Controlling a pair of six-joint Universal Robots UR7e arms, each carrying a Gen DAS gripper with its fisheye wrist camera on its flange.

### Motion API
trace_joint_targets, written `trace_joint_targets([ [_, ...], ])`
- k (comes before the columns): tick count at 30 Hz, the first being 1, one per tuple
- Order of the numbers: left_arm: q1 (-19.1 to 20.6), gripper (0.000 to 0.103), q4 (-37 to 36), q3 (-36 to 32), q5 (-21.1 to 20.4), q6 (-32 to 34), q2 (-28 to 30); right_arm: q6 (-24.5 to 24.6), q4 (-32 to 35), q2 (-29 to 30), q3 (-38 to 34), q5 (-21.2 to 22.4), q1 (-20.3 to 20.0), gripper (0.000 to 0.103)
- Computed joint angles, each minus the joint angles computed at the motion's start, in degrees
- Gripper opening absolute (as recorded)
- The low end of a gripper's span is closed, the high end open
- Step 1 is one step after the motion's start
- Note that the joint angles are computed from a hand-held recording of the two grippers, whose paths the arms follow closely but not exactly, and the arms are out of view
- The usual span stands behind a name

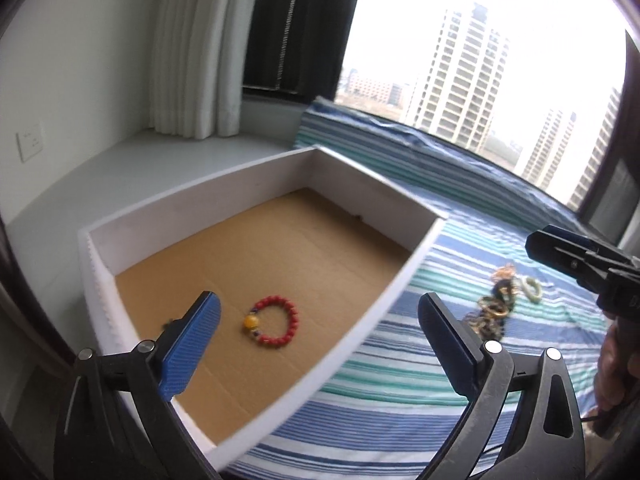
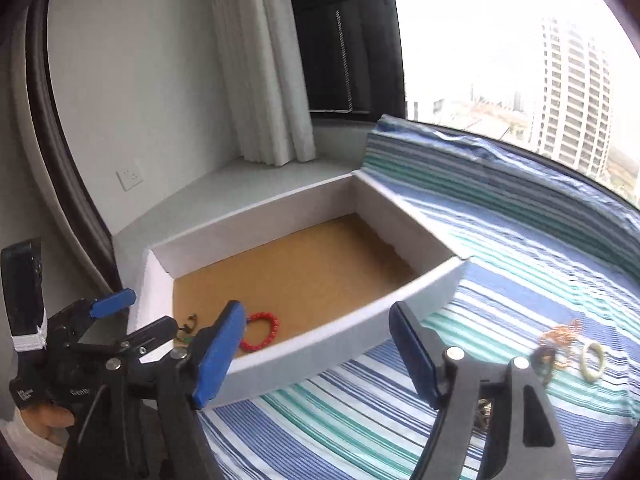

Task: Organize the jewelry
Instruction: 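Carry both items into the white box and open both tools, then move both tools back over the remaining jewelry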

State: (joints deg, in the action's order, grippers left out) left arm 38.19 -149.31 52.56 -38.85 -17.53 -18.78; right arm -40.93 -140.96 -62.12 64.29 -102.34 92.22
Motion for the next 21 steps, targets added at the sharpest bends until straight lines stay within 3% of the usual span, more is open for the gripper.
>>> trace_joint_targets([
  [3,-0.87,0.1,-2.7,-2.09,-3.66,2.19,2.82,-3.86,-10.9,-5.32,7.37,-3.71,-1.77,0.078],
  [9,-0.35,0.1,8.9,-9.42,-12.87,-4.29,8.42,-5.2,-21.66,-12.99,18.65,-9.42,-7.15,0.078],
  [12,-0.84,0.1,16.18,-12.59,-14.64,-4.23,10.63,-2.35,-21.23,-16.41,23.15,-9.17,-10.14,0.078],
  [15,-2.05,0.1,21.57,-14.73,-13.32,-2.53,12.33,0.4,-19.0,-19.22,26.55,-7.84,-12.81,0.078],
  [18,-2.8,0.1,20.34,-12.47,-16.24,-1.63,11.43,0.89,-18.69,-21.5,29.89,-5.05,-14.61,0.078],
  [21,-3.35,0.1,19.98,-11.72,-16.62,-1.75,11.14,1.39,-17.41,-22.49,31.51,-3.26,-15.14,0.078],
])
